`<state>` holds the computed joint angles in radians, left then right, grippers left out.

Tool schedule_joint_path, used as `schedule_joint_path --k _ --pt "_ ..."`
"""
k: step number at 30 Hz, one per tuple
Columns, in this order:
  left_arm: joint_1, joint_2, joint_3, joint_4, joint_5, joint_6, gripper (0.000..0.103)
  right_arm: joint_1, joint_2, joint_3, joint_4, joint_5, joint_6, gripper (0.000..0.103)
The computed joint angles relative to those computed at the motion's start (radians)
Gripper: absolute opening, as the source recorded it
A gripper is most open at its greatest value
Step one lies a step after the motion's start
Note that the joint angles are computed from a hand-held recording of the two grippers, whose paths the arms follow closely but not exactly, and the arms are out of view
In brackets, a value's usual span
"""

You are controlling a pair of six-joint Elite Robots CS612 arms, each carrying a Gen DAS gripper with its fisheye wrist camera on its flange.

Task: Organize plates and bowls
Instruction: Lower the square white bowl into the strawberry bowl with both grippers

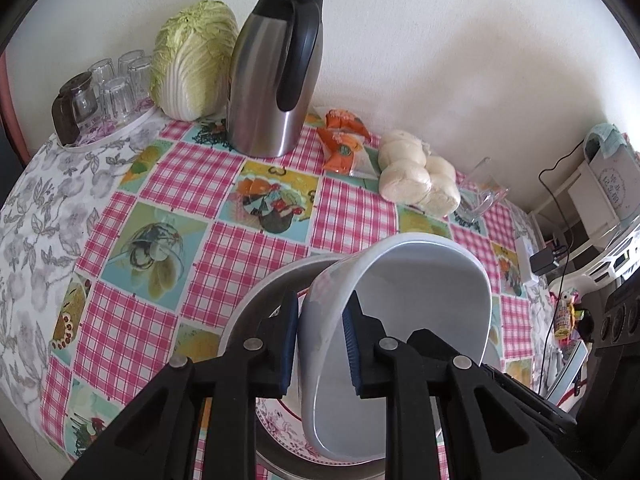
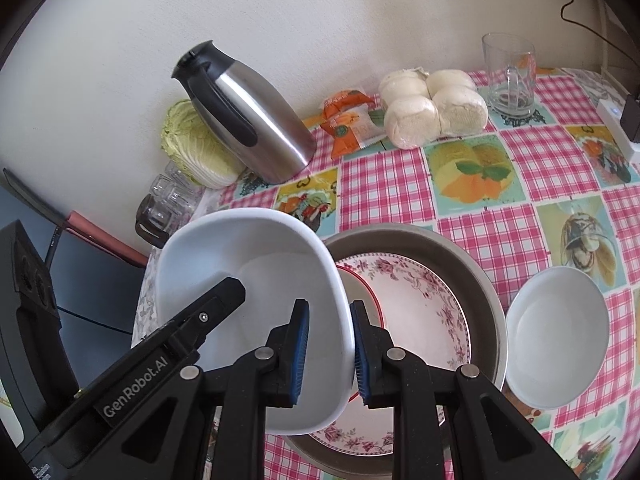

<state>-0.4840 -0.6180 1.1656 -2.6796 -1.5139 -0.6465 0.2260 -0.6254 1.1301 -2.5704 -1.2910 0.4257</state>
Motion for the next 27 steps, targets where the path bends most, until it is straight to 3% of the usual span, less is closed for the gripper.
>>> schedule_joint_path --k 27 --pt "0.013 0.041 -0.071 0.169 -0.072 0.017 0.025 0.004 0.019 -0.03 0.072 -0.028 -0.006 0.024"
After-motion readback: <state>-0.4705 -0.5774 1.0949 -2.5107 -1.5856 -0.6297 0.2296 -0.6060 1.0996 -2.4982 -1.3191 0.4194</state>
